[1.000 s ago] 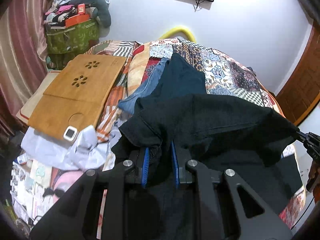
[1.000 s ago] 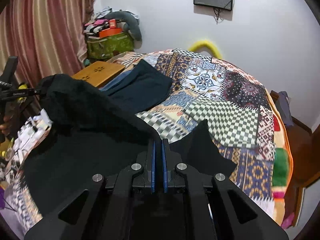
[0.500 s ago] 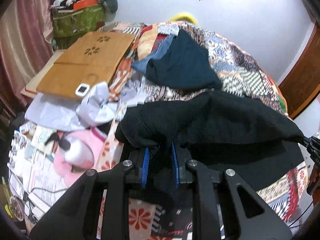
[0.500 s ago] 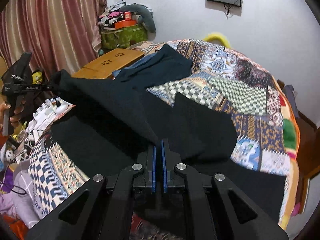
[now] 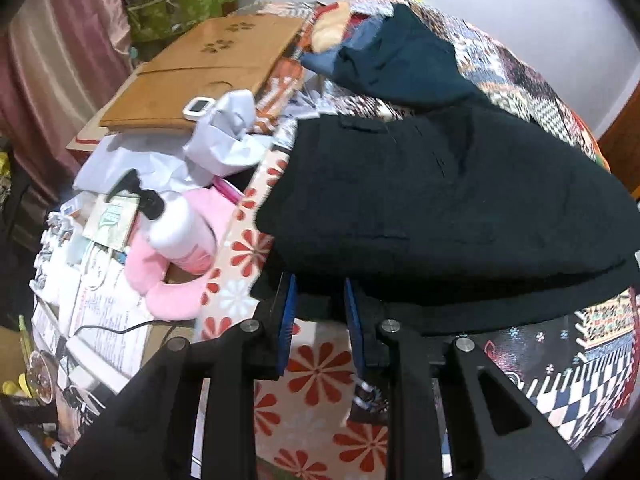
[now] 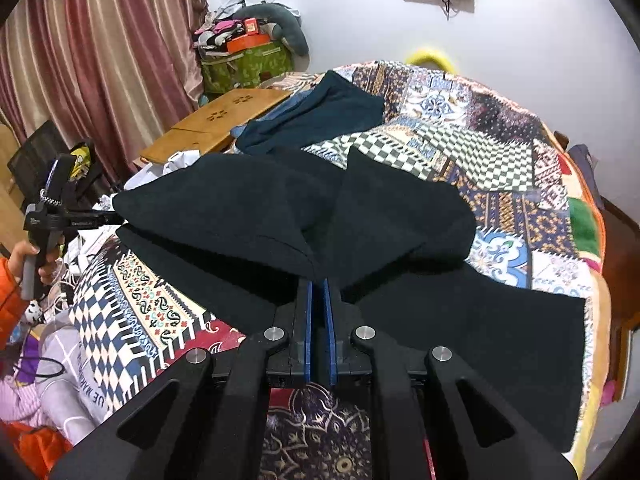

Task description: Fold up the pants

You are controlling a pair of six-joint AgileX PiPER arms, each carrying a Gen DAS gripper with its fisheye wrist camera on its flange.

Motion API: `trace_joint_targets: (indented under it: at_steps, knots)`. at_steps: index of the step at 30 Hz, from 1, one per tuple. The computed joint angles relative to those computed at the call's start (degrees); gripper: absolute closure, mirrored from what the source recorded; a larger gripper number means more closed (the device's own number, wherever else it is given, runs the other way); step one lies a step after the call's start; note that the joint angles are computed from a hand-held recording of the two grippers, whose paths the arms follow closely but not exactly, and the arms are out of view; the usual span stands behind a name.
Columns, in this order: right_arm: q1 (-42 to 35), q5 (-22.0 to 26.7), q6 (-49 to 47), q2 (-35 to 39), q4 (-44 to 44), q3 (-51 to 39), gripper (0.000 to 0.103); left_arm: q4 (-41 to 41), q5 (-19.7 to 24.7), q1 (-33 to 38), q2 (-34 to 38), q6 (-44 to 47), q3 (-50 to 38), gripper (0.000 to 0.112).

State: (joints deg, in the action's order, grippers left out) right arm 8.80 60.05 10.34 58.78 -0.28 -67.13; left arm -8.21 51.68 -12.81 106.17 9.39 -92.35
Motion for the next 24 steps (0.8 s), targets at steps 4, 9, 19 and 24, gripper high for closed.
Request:
trace_joint_targets:
  at_steps: [4, 9, 19, 24]
  knots:
    - [1.17, 0.62, 2.27, -1.40, -2.83, -1.78, 0.097, 3.02, -0.83, -0.29, -2.24, -2.23, -0.57, 0.088]
    - [-0.75, 1.10, 1.77, -0.25, -2.50, -5.43, 0.096, 2.73, 0.22, -1.15, -2.81, -2.65, -4.97, 0.081]
    - [-7.19, -0.83, -4.86, 9.76, 1.38, -12.17, 0.053, 3.52, 5.58, -7.36, 6.03, -6.51, -23.11, 0.021]
    - [-9.55, 1.60, -9.70, 19.18, 5.32, -18.89, 0.052, 3.89, 14.84, -10.74, 16.86, -7.75, -41.54, 0.021]
